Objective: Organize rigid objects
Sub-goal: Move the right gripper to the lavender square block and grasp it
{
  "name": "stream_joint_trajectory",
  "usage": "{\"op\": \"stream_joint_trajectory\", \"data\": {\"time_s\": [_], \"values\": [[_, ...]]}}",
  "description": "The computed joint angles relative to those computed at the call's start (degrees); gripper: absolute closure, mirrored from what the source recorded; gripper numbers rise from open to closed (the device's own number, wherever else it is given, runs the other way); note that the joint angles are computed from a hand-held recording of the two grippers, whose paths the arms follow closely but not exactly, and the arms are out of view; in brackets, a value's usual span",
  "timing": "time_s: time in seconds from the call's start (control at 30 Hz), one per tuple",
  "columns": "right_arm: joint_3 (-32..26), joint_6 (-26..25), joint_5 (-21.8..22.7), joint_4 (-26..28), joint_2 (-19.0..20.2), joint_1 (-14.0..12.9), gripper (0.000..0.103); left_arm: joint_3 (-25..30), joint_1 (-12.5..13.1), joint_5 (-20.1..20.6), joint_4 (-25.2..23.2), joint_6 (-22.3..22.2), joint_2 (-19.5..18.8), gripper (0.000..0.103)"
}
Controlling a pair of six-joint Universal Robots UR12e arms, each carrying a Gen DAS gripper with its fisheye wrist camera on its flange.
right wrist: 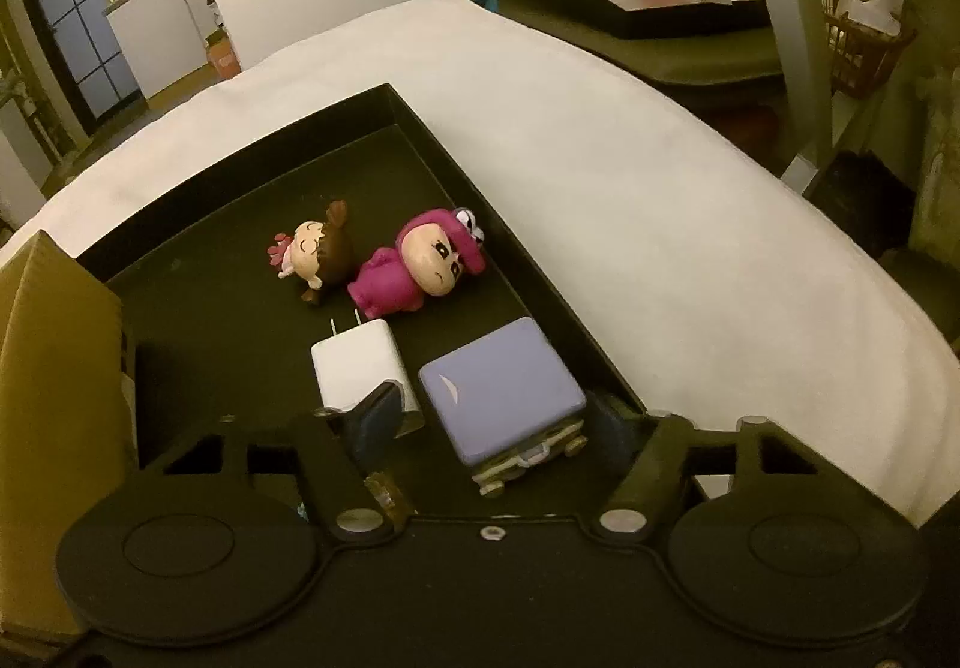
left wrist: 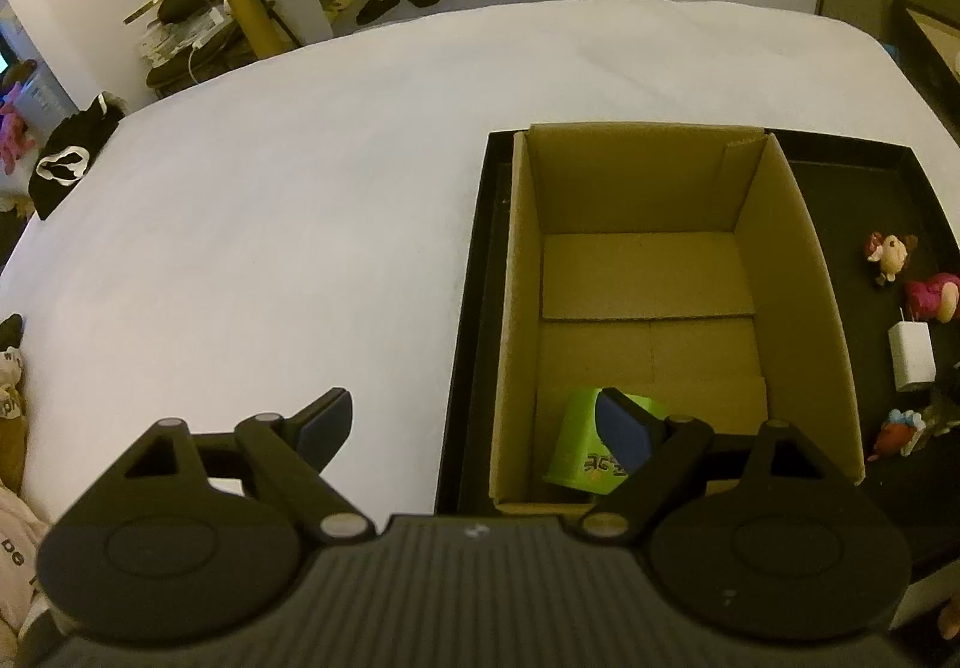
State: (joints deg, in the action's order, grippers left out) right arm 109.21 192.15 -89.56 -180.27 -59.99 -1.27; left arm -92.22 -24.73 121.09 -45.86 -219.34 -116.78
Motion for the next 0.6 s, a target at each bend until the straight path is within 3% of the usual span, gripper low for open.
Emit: {"op": "stream_joint_trajectory", "data": {"time_s": [0.6], "values": [[2.2,-3.6,4.7,-2.3,-3.4,-0.5,0.048,-1.7,1.0,-3.4,2.6,-1.6,1.2,0.016]]}}
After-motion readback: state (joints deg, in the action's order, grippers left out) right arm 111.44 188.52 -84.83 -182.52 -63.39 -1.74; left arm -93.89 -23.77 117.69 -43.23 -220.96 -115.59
